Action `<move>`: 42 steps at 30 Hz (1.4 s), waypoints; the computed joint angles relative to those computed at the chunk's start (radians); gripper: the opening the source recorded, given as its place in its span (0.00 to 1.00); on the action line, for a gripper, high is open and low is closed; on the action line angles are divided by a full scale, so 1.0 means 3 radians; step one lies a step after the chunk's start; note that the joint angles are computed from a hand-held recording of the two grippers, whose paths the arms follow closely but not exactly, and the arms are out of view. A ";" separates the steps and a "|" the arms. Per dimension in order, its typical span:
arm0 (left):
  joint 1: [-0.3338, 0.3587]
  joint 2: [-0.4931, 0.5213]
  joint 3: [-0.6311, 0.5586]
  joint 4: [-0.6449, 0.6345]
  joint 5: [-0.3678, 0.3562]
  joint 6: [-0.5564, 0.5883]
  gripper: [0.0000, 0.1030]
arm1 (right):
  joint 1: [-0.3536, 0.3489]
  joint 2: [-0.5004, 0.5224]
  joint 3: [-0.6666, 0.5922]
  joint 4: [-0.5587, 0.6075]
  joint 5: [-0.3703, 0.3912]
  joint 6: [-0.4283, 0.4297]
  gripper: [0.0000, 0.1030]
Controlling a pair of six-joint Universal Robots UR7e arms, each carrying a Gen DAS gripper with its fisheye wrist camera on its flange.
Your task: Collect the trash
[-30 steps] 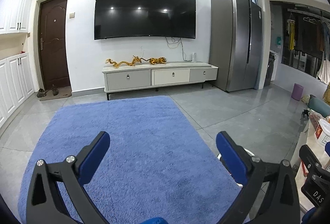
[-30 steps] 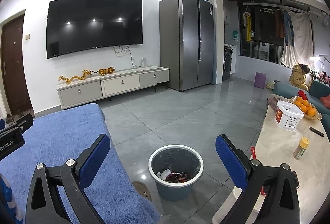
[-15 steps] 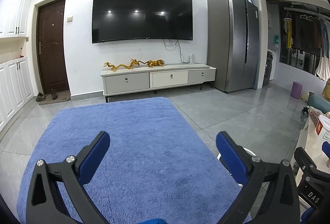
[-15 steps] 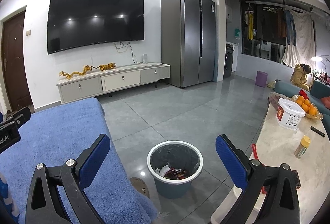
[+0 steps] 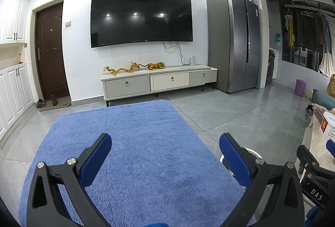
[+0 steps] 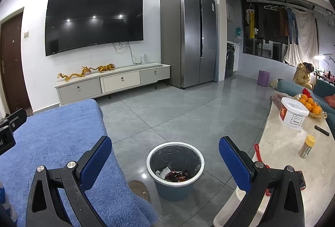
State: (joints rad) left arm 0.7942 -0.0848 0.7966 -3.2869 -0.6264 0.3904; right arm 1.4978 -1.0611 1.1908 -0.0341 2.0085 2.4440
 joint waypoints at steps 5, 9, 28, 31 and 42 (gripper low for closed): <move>0.0004 0.0020 -0.0028 0.0011 -0.0015 0.0003 1.00 | -0.0002 0.0005 0.0021 -0.0049 0.0022 -0.0027 1.00; 0.0008 0.0036 -0.0053 0.0011 -0.0007 0.0031 1.00 | -0.0004 0.0026 0.0017 -0.0058 0.0031 -0.0056 1.00; 0.0032 0.0113 -0.0169 0.0115 0.0046 0.0033 1.00 | -0.0032 0.0049 0.0066 -0.0209 0.0056 -0.0110 1.00; 0.0035 0.0128 -0.0176 0.0094 0.0037 0.0031 1.00 | -0.0039 0.0040 0.0087 -0.0243 0.0049 -0.0114 1.00; 0.0055 0.0096 -0.0102 0.0146 0.0048 -0.0058 1.00 | -0.0052 0.0028 0.0101 -0.0275 0.0041 -0.0113 1.00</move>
State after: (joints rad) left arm 0.8109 -0.0560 0.7659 -3.2430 -0.6119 0.3730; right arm 1.4823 -1.0526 1.2211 -0.1168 2.0207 2.4100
